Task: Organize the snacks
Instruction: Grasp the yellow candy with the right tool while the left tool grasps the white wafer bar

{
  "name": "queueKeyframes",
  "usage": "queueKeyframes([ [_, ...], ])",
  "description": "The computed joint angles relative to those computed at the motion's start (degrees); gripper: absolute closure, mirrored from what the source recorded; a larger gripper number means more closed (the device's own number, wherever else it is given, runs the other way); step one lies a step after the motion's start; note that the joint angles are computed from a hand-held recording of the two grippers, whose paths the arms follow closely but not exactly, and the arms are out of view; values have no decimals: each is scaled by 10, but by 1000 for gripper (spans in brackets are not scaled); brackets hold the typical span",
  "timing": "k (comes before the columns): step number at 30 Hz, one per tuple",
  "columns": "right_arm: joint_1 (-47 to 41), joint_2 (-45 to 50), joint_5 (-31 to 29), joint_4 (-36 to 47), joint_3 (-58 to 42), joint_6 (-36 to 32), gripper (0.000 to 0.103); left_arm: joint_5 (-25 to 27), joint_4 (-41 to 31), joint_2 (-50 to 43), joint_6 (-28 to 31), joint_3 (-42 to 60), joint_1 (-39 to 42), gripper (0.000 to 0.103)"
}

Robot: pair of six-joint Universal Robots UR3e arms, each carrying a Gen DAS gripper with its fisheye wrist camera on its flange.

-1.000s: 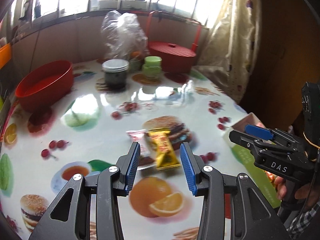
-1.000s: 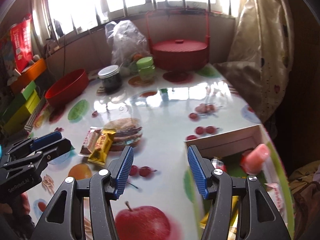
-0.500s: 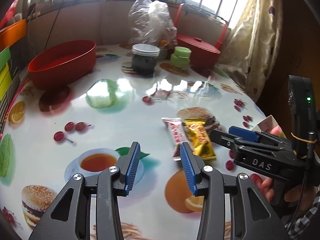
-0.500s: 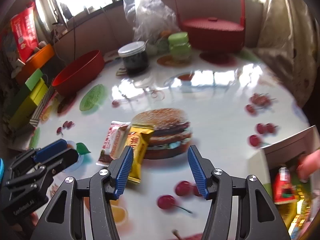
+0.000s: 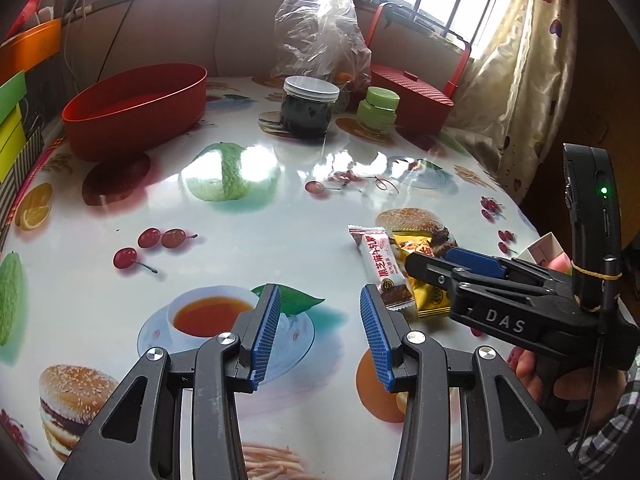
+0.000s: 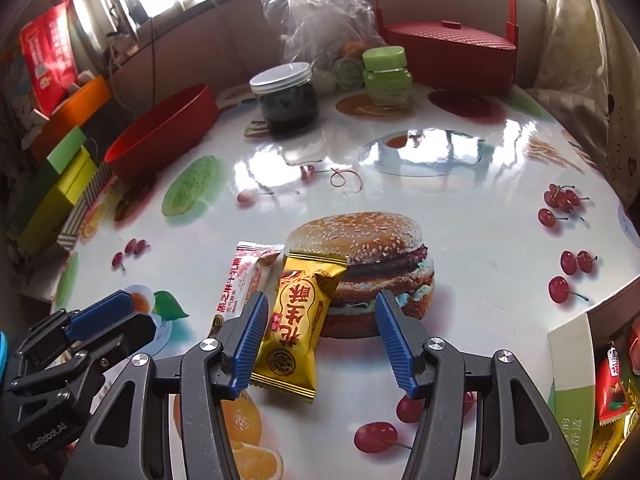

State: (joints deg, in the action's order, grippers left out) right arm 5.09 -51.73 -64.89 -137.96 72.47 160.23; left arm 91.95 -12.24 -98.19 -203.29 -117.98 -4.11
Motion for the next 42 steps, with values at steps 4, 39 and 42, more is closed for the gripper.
queueKeyframes([
  [4, 4, -2, -16, -28, 15, -2, 54, -6, 2, -4, 1, 3, 3, 60],
  [39, -42, -74, -14, -129, 163, 0, 80, -2, -61, -163, 22, 192, -36, 60],
  [42, -42, -74, -14, -129, 163, 0, 80, 2, -65, -167, 22, 198, -37, 60],
])
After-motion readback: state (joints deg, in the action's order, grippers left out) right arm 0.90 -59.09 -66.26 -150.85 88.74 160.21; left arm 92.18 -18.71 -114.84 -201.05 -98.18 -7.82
